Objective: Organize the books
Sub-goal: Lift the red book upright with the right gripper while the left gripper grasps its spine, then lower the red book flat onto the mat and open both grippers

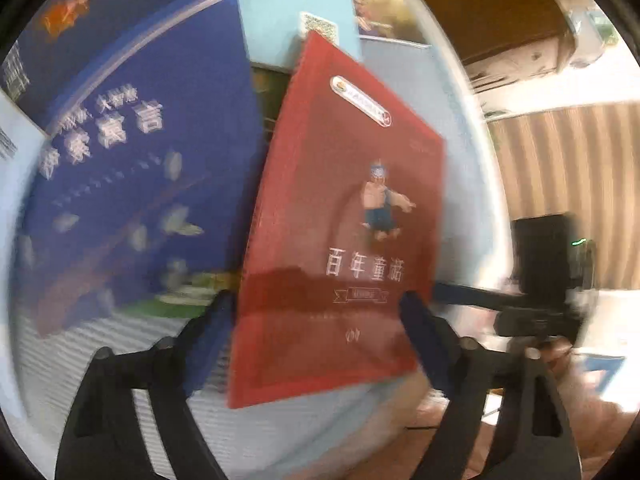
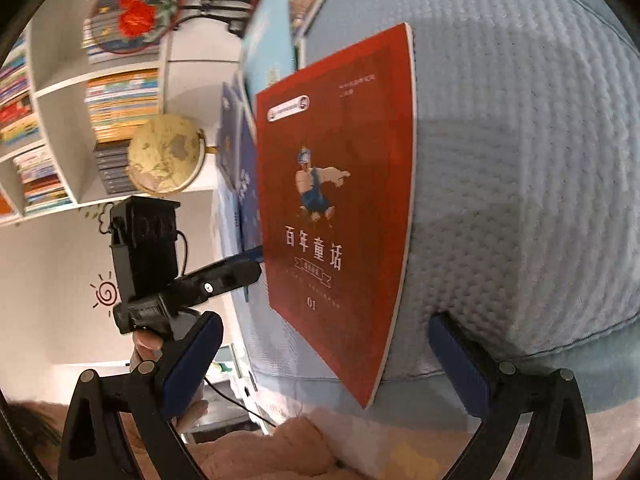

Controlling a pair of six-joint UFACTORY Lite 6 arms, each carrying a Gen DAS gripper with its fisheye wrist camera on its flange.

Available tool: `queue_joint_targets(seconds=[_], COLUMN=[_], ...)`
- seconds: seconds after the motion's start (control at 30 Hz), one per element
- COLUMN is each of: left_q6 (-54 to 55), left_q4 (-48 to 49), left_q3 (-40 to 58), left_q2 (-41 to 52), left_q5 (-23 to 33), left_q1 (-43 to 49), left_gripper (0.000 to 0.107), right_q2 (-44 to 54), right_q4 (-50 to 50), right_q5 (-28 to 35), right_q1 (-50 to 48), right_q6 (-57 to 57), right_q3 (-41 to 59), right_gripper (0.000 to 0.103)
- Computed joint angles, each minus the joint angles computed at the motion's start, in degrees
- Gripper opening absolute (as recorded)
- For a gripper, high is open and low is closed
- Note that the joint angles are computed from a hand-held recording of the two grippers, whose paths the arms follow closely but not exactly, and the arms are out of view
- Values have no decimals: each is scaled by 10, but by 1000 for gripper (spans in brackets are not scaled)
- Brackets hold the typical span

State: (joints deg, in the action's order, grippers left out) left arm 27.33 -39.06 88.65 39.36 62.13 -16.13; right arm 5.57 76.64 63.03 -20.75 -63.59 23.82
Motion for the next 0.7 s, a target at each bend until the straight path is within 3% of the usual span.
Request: queue_joint_targets(seconds=[0.03,0.1,0.13,0.17,0.2,0.23,0.33,0.47,0.53,0.6,0.7], left_q6=[9,11,4,-13,-31,-36,-20,38,41,-15,-27], left_q4=[-26,-30,-17,4,24,21,-9,-65,-104,-47,-17], left_q3=[-6,-27,-31,-32,-31,-32,-37,-61,-35,-32,-33], left_q2=[10,2,-5,-11,-13,-13,-8,-32,-2,9,-19], left_q5=[17,-5,-18,-32,-41,-42,-27,-26,-7,-62,-81], left_q1=[3,-11,-20,-28,-30,-26,-3,4,8,-26,-46], left_gripper=[67,62,58,42,30,28,27,27,25,14,13], right_q2=[-9,-6,-7,-20,-26,-7,64,10,10,8,-26], right_q4=[6,31,34,23,11,8,48,52,60,66,52], right_q5=[-4,-12,-20,-36,-65,-73,-34,-75,-77,-75,-93], right_q1=[3,7,11,11,12,-10,-50,-13,-11,-8,-2], right_q6=[-2,-25,-27,-22,-13,-26,-95,-57,-66,-64,-41], right_q3=[-7,-16,-15,-17,-15,-20,-24,-30,-34,-37,-45], right_gripper=[100,96,82,68,25,12,10,10,10,10,10])
